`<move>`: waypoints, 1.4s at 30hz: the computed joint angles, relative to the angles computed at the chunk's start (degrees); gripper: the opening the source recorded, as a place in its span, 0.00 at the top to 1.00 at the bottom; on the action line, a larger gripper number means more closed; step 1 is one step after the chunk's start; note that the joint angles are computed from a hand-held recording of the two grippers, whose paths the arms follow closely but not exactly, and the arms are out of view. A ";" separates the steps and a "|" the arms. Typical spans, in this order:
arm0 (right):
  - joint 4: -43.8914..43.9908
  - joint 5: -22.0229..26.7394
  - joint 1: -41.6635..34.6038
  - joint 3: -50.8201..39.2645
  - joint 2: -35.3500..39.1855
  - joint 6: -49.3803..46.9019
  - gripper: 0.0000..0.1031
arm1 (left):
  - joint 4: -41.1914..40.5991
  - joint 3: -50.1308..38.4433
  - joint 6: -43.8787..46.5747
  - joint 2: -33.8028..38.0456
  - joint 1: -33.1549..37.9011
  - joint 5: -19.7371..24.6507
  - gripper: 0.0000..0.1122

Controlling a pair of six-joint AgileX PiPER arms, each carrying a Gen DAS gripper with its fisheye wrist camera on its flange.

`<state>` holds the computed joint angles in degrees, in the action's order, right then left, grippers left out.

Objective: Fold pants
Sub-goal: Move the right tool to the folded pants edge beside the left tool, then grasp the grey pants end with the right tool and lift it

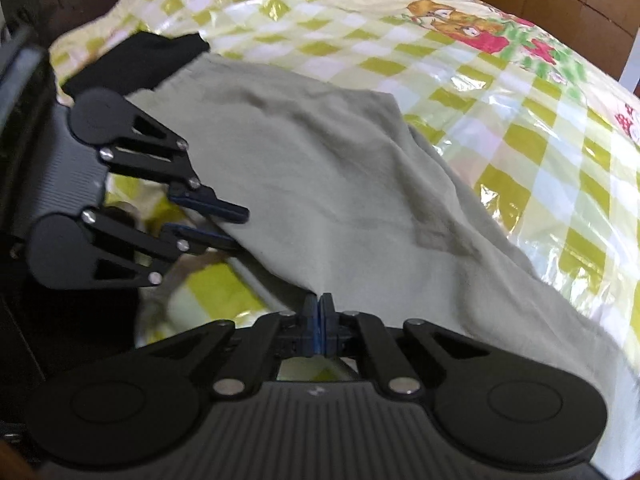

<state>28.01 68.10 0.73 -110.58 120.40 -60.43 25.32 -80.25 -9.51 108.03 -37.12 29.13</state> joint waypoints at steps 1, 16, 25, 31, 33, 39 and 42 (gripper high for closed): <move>-0.32 -0.82 0.25 0.91 0.20 0.02 0.98 | -0.35 -0.22 0.56 0.20 -0.07 0.47 0.74; 3.48 -3.14 -15.73 6.86 -3.88 19.31 0.78 | -3.57 -8.17 0.39 3.30 -2.85 1.11 0.70; 18.02 -14.63 -32.67 11.25 -1.40 33.12 0.66 | -7.78 -22.22 5.48 12.13 -4.58 10.04 0.70; 29.23 -17.70 -35.25 10.29 3.84 32.21 0.65 | -7.02 -30.43 6.99 16.24 -6.57 15.70 0.70; 31.07 -18.36 -35.66 9.07 5.34 31.87 0.65 | -6.77 -32.54 7.10 17.38 -7.04 16.66 0.69; 38.84 -20.96 -36.43 6.49 9.84 28.71 0.63 | -9.36 -43.12 8.55 23.34 -7.08 19.74 0.69; 42.00 -18.63 -35.94 2.07 13.70 28.85 0.63 | -9.85 -48.87 9.55 26.22 -7.25 22.19 0.68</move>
<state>70.02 49.47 -35.20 -108.50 134.10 -31.58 15.47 -129.12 0.03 134.26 -44.37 51.32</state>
